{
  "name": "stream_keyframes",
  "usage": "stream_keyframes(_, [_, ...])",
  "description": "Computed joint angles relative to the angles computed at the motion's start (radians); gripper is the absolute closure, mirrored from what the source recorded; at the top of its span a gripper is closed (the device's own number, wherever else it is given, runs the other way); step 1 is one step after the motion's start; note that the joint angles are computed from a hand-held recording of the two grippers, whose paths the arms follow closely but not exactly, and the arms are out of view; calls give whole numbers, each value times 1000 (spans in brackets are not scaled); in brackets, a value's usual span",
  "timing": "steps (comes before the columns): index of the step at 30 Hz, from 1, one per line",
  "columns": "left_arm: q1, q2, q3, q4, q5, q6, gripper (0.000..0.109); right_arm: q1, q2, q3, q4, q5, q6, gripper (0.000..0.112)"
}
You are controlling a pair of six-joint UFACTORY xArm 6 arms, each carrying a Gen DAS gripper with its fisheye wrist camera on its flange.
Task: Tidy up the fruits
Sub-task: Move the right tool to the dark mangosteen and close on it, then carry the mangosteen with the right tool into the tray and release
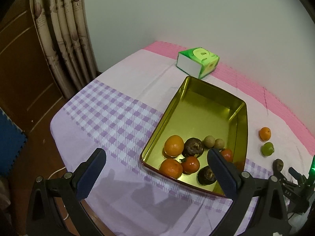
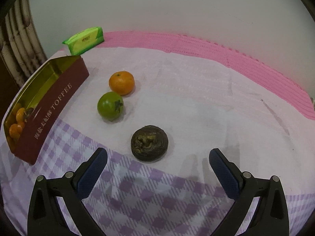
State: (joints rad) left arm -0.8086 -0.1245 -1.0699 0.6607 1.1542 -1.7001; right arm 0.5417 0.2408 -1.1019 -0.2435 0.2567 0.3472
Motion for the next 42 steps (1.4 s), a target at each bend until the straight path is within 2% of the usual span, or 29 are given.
stream_keyframes(2, [2, 3, -2, -2, -3, 6, 7, -1, 4, -5, -16, 8, 13, 25])
stream_keyframes(5, [4, 4, -1, -7, -6, 10, 7, 5, 38, -45, 6, 29, -3, 32])
stream_keyframes(9, [5, 4, 2, -4, -12, 8, 7, 12, 62, -77, -43, 48, 30, 38])
stream_keyframes(11, [4, 6, 2, -1, -10, 4, 7, 15, 71, -87, -55, 58, 34, 50])
stream_keyframes(13, [7, 6, 3, -3, -12, 7, 7, 15, 71, -86, -77, 49, 55, 54])
stream_keyframes(20, [15, -11, 33, 11, -48, -32, 7, 23, 63, -81, -17, 55, 0, 70])
stream_keyframes(28, [18, -1, 25, -12, -33, -20, 7, 32, 49, -81, 16, 52, -27, 70])
stream_keyframes(33, [45, -35, 63, -63, -63, -40, 7, 75, 29, -106, 139, 42, -148, 70])
stream_keyframes(37, [58, -93, 121, -66, -104, -110, 7, 137, 34, -160, 261, 41, -282, 70])
stream_keyframes(42, [50, -121, 133, -53, -78, -128, 7, 214, 78, -260, 407, 81, -441, 70])
